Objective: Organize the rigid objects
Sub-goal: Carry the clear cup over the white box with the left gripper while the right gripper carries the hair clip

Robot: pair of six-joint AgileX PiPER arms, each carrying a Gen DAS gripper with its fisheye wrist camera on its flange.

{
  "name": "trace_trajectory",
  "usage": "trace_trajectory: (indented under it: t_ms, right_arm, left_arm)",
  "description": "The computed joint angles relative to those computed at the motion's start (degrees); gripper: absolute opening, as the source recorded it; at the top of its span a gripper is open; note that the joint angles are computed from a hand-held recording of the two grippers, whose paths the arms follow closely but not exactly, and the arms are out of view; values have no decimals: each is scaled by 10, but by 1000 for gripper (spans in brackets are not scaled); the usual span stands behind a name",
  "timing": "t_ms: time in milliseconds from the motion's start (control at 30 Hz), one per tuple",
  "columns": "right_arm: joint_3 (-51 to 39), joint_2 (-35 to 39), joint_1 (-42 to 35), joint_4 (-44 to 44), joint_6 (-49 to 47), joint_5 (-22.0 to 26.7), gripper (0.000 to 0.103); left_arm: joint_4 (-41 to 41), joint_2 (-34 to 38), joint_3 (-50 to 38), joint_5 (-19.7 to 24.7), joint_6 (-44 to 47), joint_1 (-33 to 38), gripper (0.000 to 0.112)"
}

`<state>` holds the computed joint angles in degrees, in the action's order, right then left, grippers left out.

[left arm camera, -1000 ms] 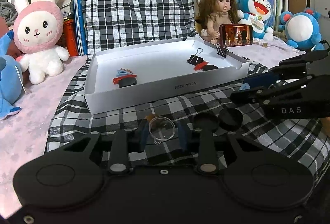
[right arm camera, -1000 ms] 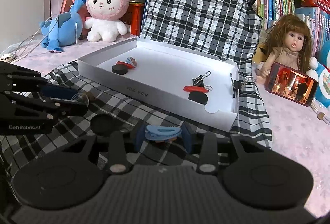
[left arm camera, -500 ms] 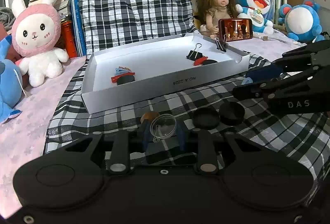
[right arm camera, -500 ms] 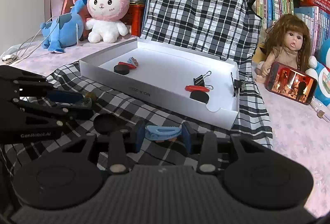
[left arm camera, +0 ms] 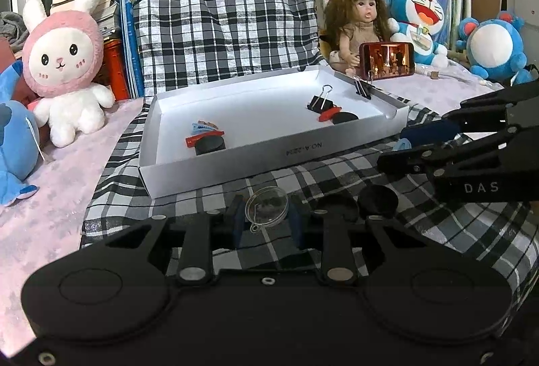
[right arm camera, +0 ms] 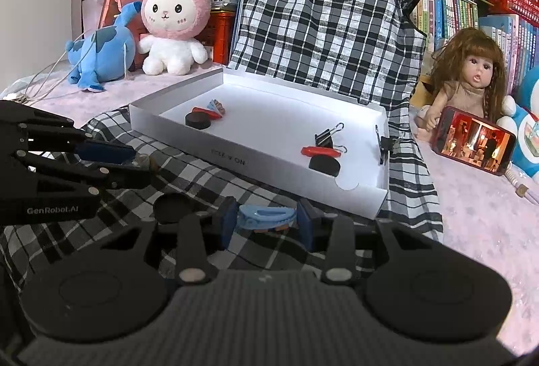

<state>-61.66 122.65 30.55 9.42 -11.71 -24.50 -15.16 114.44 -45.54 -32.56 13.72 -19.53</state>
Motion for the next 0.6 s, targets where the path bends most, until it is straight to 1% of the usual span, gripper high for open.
trace_trajectory:
  t_ms: [333, 600]
  right_arm:
    - [-23, 2, 3, 48, -32, 14, 46]
    - [-58, 3, 0, 106, -68, 40, 46]
  left_arm:
    - [3, -4, -27, 26, -13, 13, 26]
    - [2, 0, -72, 65, -28, 36, 26]
